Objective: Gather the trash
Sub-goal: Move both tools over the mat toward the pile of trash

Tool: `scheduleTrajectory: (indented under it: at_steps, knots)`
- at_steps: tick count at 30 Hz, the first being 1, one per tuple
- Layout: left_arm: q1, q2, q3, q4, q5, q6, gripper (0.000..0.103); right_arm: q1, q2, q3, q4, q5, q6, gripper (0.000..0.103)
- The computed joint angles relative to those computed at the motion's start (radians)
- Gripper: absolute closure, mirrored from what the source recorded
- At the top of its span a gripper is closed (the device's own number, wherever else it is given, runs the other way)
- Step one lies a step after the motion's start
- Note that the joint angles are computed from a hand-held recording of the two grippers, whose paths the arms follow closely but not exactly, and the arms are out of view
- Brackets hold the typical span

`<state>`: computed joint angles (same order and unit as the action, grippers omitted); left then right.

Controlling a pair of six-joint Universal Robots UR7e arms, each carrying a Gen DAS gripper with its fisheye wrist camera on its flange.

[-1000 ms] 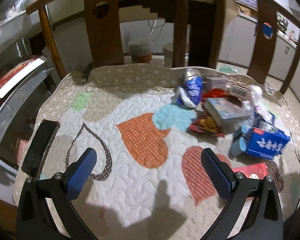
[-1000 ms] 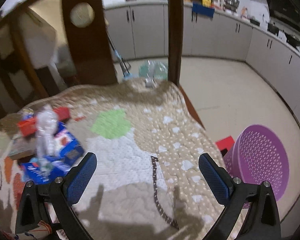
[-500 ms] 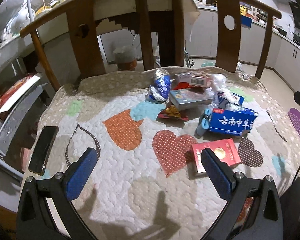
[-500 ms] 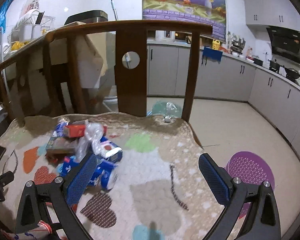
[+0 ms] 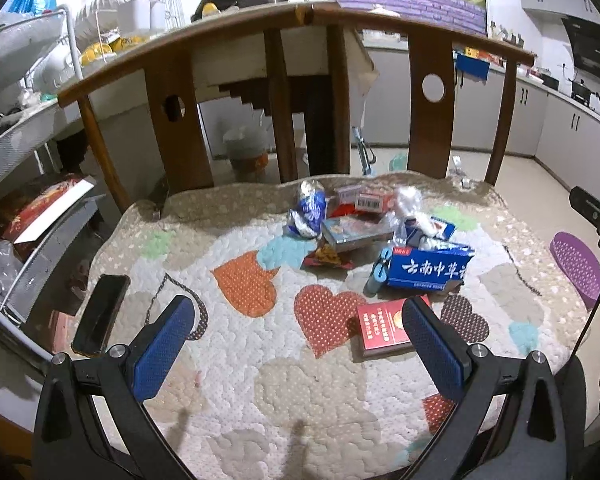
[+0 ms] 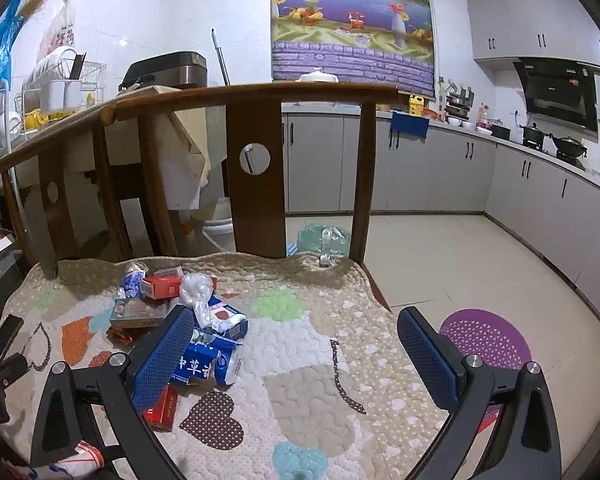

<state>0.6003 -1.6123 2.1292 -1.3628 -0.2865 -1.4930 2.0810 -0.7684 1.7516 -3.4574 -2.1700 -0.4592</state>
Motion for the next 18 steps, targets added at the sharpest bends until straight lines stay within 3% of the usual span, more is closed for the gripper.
scheduleTrajectory:
  at_steps: [10, 16, 18]
  knots:
    - [-0.055, -0.003, -0.035, 0.18, 0.027, -0.146, 0.0, 0.029, -0.028, 0.021, -0.036, 0.018, -0.036, 0.0]
    - [-0.08, -0.011, -0.058, 0.298, 0.035, -0.245, 0.0, 0.045, -0.012, 0.039, -0.18, 0.035, -0.114, 0.0]
    - [-0.082, -0.015, -0.059, 0.309, 0.037, -0.257, 0.0, 0.045, -0.008, 0.032, -0.124, 0.021, -0.125, 0.0]
